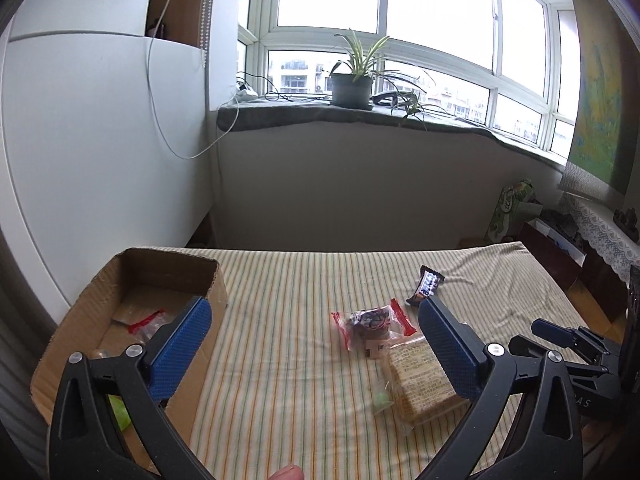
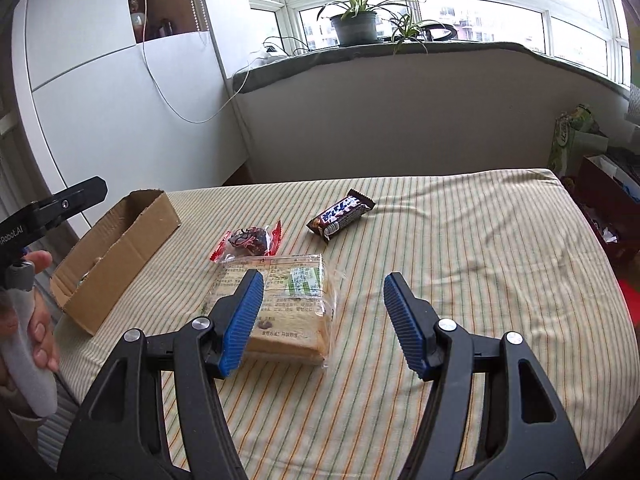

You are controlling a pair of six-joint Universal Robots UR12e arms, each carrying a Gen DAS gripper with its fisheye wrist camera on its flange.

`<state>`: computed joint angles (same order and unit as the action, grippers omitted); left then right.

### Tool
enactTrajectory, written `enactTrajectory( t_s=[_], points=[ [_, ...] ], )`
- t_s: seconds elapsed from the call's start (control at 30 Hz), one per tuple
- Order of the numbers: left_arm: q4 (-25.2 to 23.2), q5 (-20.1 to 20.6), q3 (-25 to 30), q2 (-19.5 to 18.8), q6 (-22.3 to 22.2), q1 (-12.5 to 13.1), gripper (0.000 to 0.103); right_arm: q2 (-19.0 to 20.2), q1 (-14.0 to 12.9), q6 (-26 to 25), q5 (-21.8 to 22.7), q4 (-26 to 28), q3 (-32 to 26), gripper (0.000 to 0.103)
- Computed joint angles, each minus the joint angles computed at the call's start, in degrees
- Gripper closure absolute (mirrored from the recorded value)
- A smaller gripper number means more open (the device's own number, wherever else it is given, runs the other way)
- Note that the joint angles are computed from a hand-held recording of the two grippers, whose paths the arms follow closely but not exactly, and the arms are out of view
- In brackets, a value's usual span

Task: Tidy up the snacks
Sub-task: 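Move both open tools back to the snack pile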

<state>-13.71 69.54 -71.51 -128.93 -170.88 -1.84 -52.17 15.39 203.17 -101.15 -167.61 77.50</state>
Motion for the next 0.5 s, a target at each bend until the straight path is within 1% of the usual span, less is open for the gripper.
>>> enactTrajectory(
  t_s=[0.13, 0.23, 0.33, 0.43, 0.47, 0.5],
  points=[
    [0.1, -0.3, 0.0, 0.0, 0.1, 0.0, 0.0, 0.0, 0.2, -0.2, -0.6, 0.6, -0.2, 0.038],
    [-1.2, -1.2, 0.6, -0.4, -0.3, 0.0, 0.0, 0.5, 0.0, -0.6, -0.7, 2.2, -1.2, 0.038],
    [-4.8, -1.3, 2.5, -1.5, -0.1, -0.2, 0.0, 1.4, -0.4, -1.6, -0.7, 4.7, -3.1, 0.038],
    [-9.8, -1.4, 5.5, -3.2, 0.2, -0.6, 0.0, 2.8, -1.2, -2.1, 0.3, 7.8, -5.8, 0.037],
    [-12.0, -1.8, 6.9, -3.9, 0.2, -0.8, 0.0, 3.5, -1.7, -2.0, 1.5, 9.2, -7.0, 0.032],
    [-14.5, -2.0, 8.5, -4.8, 0.6, -1.0, 0.0, 4.3, -2.2, -1.8, 3.1, 10.5, -8.4, 0.024]
  ],
)
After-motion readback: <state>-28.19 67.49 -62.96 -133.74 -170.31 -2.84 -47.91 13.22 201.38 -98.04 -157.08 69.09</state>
